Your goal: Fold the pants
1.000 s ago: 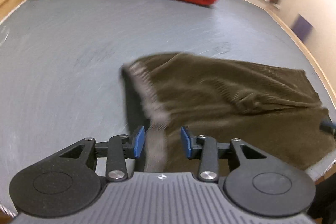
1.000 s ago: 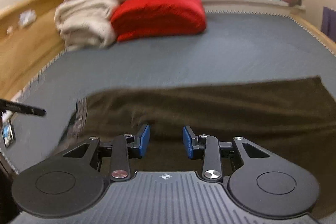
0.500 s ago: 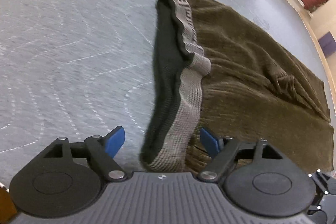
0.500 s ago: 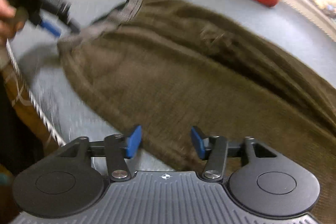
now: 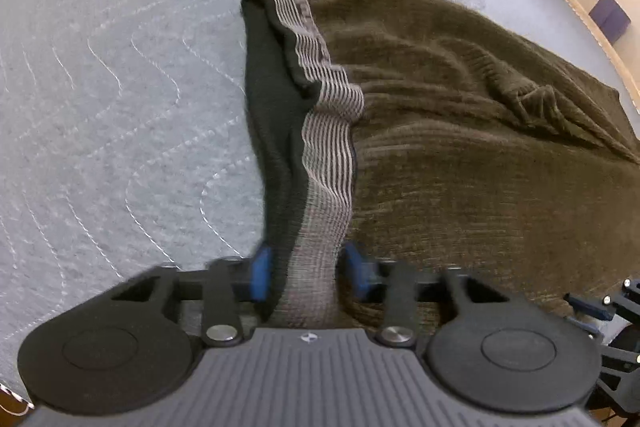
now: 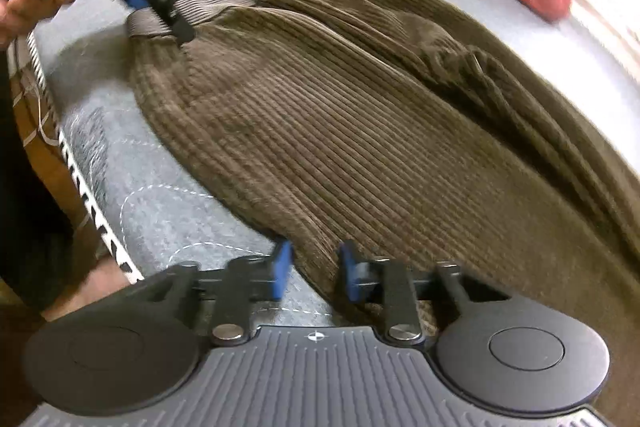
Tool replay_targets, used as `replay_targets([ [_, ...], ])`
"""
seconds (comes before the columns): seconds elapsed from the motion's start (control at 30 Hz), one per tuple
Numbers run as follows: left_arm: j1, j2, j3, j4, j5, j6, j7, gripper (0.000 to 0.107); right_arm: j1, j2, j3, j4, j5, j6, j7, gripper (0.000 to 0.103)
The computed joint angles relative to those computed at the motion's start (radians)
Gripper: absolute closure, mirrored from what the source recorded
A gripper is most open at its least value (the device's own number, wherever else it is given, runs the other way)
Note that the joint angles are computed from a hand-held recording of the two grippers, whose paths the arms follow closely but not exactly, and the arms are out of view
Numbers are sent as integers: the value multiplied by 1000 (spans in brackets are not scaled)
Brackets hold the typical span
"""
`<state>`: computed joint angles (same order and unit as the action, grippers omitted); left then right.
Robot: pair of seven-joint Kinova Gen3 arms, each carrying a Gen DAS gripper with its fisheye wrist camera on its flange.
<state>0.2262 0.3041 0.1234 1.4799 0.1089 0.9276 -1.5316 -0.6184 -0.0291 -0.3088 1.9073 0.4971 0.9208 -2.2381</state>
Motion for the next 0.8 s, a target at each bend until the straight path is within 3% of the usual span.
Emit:
replay_targets([
  [0.1,-70,-41,44,36,38,-34,-17,86,-21,1,-21,-1,85,13,-44,94],
  [0.17,-99,-85,32,76,101,-72,-61,88,-26,-18,-38,-1,119,7,-44,95],
  [0.3,-124,-125,-13,114,176,-71,-94,88,-37,-45,-10,-4,33,-30,87,95],
  [0.37,-151,-106,16,100,166,-33,-83,88,-26,-35,-20,-10,-13,-25,157,94],
  [0.43,-114,-95,14,83,101,-26,-52,84,-27,-11,-33,-22,-11,12,171,90],
  [0.57,35,-142,-90,124,-18,-150,16,80,6,-70,-3,-19,-61,-31,110,86],
  [0.63,17,-154,-64,138,9,-192,20,80,49,-118,1,-7,-75,-63,39,79],
  [0.73,-77,-133,41,124,116,-177,-70,80,134,-152,-12,6,-77,-68,-80,71],
  [0.77,-77,-115,53,106,128,-148,-93,77,162,-147,-14,2,-90,-46,-103,71],
  [0.8,-59,-85,50,79,124,-108,-104,67,171,-133,-1,-10,-112,-12,-111,71],
])
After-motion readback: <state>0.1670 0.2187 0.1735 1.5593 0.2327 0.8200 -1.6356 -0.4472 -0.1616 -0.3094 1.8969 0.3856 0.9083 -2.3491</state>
